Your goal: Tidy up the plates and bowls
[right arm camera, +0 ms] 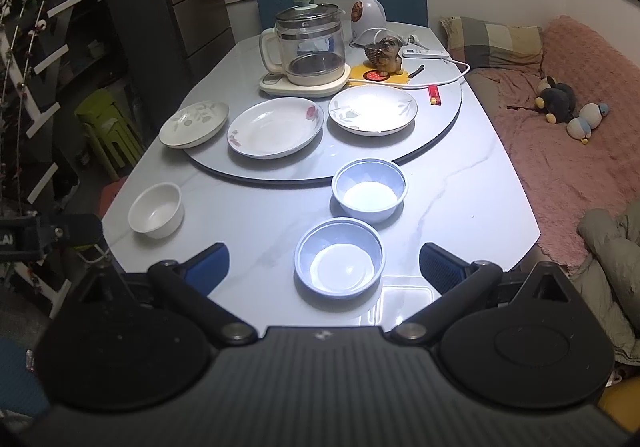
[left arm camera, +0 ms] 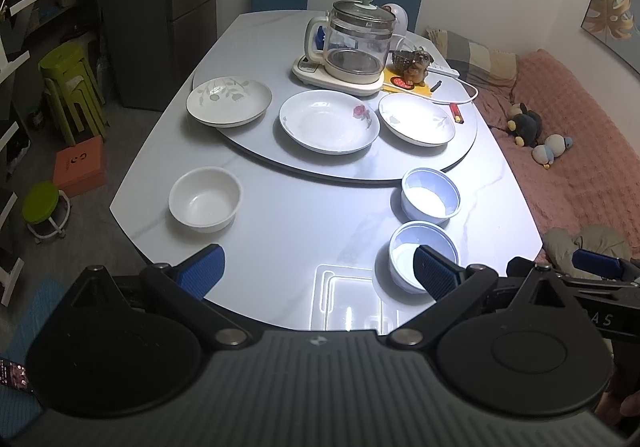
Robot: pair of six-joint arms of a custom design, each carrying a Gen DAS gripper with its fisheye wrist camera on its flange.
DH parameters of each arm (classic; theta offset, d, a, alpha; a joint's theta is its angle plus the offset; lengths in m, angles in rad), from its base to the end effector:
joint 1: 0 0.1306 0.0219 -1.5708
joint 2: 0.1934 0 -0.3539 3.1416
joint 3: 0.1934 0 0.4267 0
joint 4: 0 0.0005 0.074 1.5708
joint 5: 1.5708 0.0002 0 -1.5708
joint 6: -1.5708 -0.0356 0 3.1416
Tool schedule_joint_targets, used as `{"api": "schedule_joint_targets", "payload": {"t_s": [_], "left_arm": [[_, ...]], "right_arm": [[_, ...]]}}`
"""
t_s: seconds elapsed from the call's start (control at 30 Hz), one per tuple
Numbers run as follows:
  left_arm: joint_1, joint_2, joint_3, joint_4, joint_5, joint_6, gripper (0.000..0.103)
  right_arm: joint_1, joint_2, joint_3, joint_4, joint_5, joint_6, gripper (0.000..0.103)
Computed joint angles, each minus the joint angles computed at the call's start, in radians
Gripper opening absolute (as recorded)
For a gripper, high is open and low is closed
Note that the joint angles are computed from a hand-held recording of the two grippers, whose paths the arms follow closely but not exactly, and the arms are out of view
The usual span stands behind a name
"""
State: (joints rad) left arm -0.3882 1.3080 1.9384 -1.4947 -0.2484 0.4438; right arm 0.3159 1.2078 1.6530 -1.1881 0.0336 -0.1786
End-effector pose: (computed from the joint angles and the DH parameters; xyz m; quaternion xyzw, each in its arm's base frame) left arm 0.3848 -0.1484 0.6525 -0.0687 0.9295 -0.0324 0.3610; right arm 0.4072 0.1313 0.5889 -0.0560 0.9137 0.0835 0.3937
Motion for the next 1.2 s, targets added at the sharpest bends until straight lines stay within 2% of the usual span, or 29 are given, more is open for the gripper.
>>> {"api": "schedule_joint_targets", "payload": {"t_s": [1.2], "left_arm": [[0.023, 0.027, 0.025, 0.002, -0.014, 0.014, 0.102]], "right_arm": [[-0.006, 0.028, 0.016, 0.037, -0.047, 0.023, 0.103]]}}
